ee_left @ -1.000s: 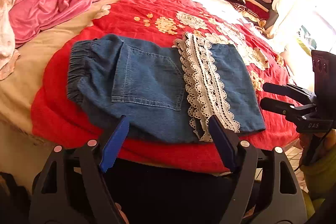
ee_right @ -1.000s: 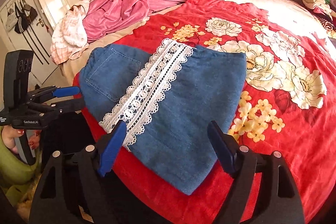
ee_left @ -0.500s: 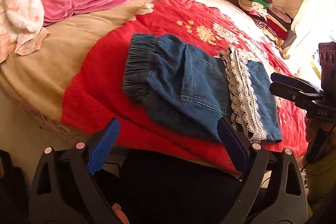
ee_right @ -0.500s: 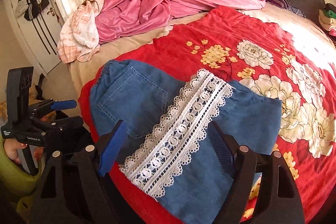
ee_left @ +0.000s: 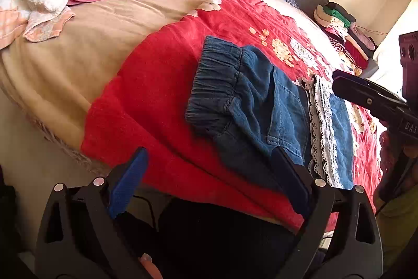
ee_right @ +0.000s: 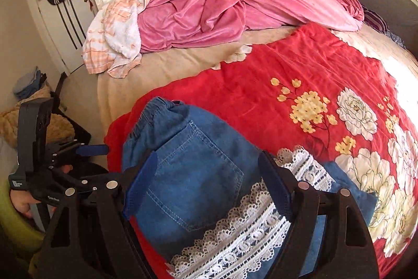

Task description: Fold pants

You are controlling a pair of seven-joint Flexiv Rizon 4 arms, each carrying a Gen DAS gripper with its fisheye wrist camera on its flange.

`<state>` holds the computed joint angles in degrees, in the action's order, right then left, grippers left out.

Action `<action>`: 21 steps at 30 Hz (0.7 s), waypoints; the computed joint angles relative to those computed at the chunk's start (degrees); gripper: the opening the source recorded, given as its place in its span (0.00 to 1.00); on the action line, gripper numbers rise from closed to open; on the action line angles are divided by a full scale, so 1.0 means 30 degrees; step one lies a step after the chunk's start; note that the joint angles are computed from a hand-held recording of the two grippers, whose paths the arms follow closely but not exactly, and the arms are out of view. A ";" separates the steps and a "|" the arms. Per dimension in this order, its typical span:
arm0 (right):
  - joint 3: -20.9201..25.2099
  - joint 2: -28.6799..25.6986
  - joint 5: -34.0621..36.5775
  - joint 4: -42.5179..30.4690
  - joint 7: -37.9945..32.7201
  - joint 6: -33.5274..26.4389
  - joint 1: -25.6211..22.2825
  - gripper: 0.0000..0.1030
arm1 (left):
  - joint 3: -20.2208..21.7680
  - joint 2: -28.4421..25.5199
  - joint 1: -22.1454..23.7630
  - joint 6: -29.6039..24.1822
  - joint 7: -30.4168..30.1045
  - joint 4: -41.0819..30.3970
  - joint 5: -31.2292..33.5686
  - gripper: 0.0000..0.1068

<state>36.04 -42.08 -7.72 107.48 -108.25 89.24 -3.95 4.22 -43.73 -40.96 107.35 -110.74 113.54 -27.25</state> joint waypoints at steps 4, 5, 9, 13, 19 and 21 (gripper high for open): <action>0.0488 -0.0622 -0.0026 -0.1318 -0.0440 -0.1487 0.0143 0.76 | -0.0219 -0.0167 0.0387 -0.0239 0.0267 -0.0504 0.0363 0.82; 0.0564 -0.0734 0.0078 -0.1595 -0.0714 -0.1795 0.0210 0.76 | -0.0193 -0.0235 0.0395 -0.0361 0.0375 -0.0688 0.0456 0.82; 0.0285 -0.0992 0.0536 -0.2554 -0.1527 -0.2881 0.0937 0.76 | -0.0428 -0.0572 0.0731 -0.0868 0.0626 -0.1369 0.0918 0.81; -0.0009 -0.1334 0.1029 -0.3489 -0.2331 -0.3996 0.1648 0.76 | -0.0839 -0.0838 0.1264 -0.1339 0.0659 -0.1806 0.1481 0.75; -0.1199 -0.1749 0.1657 -0.4923 -0.3030 -0.5473 0.3191 0.76 | -0.1397 -0.1038 0.1961 -0.1468 0.0412 -0.2011 0.2204 0.74; -0.1537 -0.1929 0.1957 -0.5434 -0.3206 -0.6005 0.3622 0.76 | -0.1628 -0.1103 0.2217 -0.1386 0.0346 -0.2014 0.2422 0.74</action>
<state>31.43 -47.86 -1.85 91.18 -117.87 71.23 6.91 -0.66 -47.03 -34.31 103.19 -109.71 107.50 -19.98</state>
